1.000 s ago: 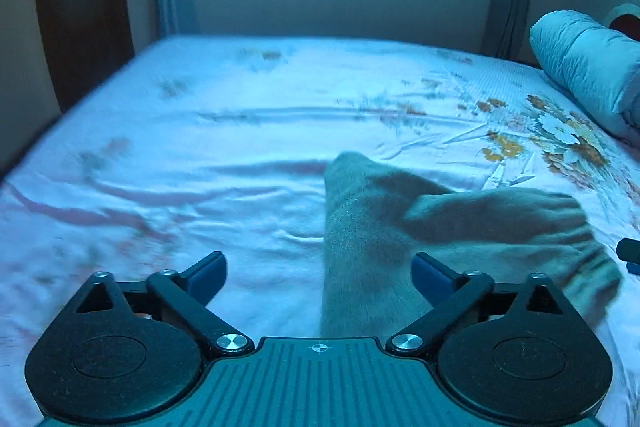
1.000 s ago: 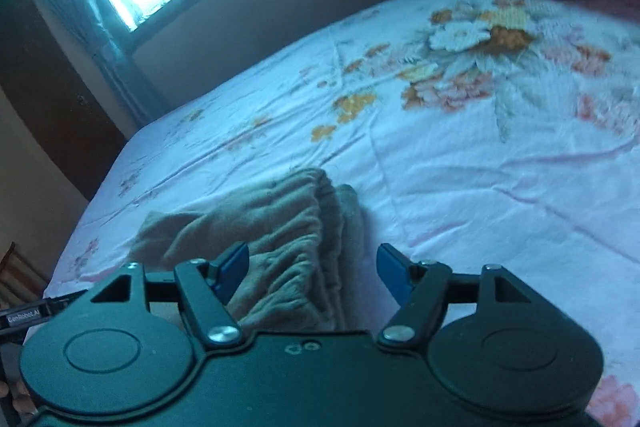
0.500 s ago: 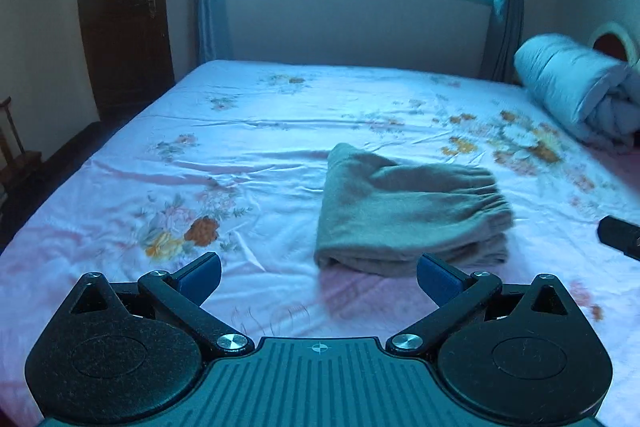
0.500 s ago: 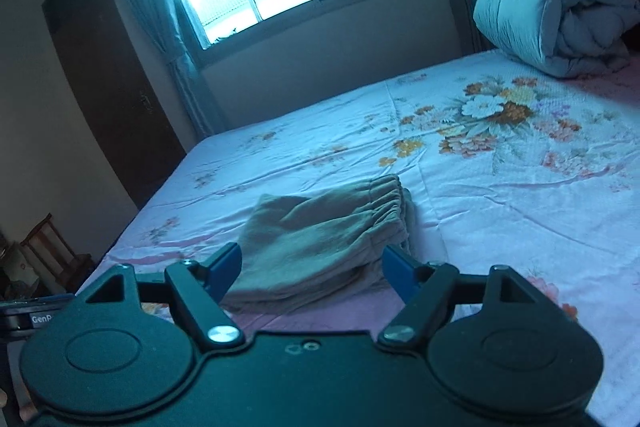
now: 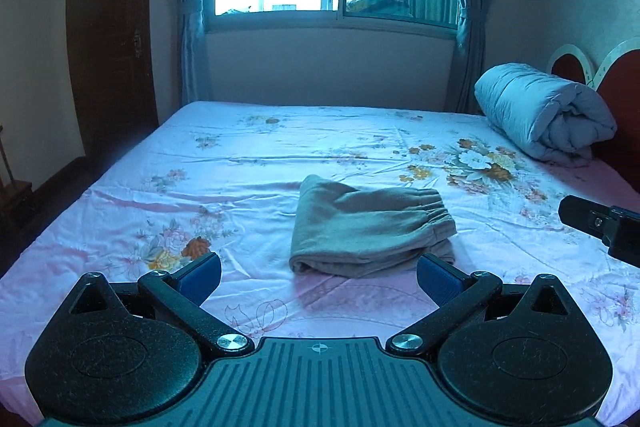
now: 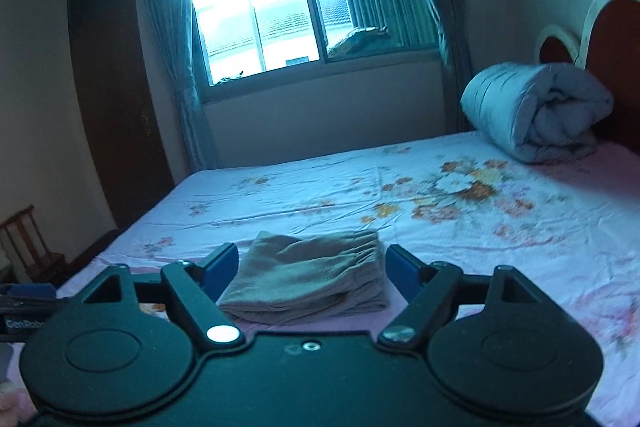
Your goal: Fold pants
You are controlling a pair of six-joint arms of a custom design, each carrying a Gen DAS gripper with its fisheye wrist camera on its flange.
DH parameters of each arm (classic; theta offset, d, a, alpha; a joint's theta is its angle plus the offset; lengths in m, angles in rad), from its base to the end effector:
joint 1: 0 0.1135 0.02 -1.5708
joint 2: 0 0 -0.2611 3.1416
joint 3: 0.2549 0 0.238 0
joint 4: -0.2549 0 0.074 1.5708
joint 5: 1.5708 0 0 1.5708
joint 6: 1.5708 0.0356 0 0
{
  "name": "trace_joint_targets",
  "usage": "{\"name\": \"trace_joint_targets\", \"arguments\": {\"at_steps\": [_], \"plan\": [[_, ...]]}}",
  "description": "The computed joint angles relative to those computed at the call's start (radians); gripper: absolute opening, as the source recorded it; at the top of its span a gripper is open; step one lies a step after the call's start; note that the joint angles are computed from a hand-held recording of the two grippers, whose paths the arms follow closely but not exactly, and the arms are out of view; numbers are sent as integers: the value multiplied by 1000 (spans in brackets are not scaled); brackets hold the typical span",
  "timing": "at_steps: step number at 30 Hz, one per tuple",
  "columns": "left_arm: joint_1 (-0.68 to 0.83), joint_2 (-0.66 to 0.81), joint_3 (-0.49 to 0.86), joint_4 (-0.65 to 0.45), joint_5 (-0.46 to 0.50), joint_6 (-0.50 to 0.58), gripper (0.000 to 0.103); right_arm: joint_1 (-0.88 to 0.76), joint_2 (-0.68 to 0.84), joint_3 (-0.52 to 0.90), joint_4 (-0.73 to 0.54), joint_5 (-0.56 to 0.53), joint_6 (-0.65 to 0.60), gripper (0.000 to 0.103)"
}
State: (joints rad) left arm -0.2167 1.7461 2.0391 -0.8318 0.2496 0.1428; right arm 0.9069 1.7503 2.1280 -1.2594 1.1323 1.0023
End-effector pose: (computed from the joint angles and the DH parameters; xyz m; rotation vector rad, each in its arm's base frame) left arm 0.3515 -0.0864 0.4389 0.5227 2.0401 -0.3074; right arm 0.2196 0.2284 0.4423 0.5122 1.8370 -0.1384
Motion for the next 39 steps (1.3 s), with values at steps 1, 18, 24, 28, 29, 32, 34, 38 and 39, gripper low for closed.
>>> {"name": "trace_joint_targets", "arguments": {"at_steps": [1,18,24,28,29,32,34,38,39], "plan": [[-3,4,7,-7,-5,-1,103,3,15,25,-19,5,-6,74],[-17,58,43,-28,-22,-5,103,-17,39,28,-18,-29,14,75],[-27,67,57,-33,-24,0,103,-22,37,18,-22,-44,33,75],[-29,71,63,-35,-22,2,103,-22,43,26,-25,-48,32,75],[-31,71,62,-34,-24,3,103,-23,43,25,-23,-49,31,75],[-30,74,64,-36,-16,1,103,-25,40,18,-15,-53,28,75],[-30,79,70,-40,-12,2,103,-25,42,15,-14,-56,31,75],[-33,82,75,-44,-12,2,103,-30,41,7,-3,-70,31,75],[-33,83,74,-42,-13,2,103,-32,42,6,-2,-71,33,75]]}}
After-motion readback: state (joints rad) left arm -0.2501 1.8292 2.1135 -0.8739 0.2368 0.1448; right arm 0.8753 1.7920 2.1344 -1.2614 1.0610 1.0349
